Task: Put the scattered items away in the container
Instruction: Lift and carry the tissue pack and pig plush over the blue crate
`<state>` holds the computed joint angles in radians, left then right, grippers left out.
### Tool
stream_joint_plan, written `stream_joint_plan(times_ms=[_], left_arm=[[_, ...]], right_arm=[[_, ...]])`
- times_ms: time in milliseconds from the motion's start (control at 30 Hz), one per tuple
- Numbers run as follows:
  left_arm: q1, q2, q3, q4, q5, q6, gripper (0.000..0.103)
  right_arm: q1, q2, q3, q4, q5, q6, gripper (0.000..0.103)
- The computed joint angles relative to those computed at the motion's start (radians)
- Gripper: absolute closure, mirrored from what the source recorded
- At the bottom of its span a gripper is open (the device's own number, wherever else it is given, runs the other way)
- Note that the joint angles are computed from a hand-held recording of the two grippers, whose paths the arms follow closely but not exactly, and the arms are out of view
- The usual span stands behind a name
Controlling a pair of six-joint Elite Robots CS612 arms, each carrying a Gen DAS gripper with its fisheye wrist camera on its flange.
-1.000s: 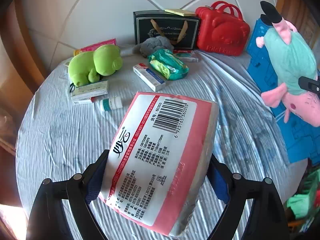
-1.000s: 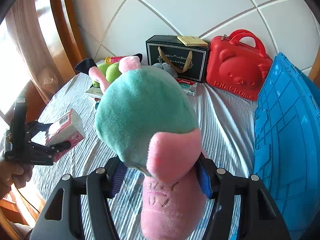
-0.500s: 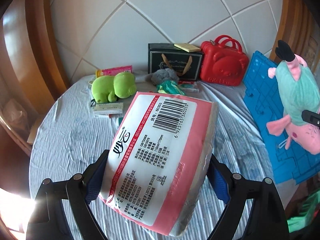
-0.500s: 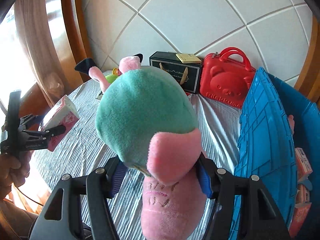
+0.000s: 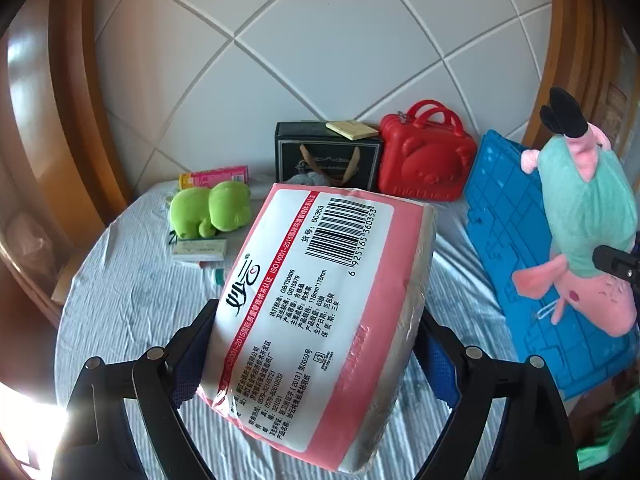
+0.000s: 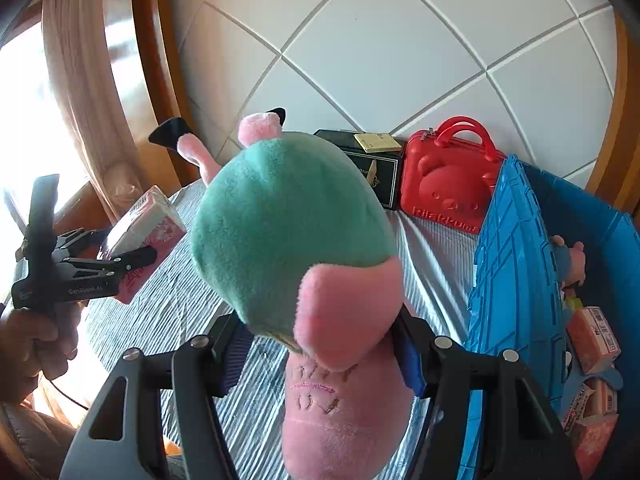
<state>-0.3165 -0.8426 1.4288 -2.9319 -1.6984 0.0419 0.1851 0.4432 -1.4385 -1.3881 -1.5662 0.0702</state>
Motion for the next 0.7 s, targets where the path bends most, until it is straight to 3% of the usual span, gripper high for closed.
stream_joint_plan(times_ms=[367, 700], left_arm=[[-0.064, -0.034, 0.002, -0.062, 0.041, -0.043, 0.014], [-0.146, -0.040, -0.032, -0.064, 0.054, -0.001, 0.014]], right_arm=[[-0.075, 0.039, -0.116, -0.054, 0.095, -0.017, 0.042], [-0.152, 0.073, -0.240, -0.028, 0.117, -0.019, 0.042]])
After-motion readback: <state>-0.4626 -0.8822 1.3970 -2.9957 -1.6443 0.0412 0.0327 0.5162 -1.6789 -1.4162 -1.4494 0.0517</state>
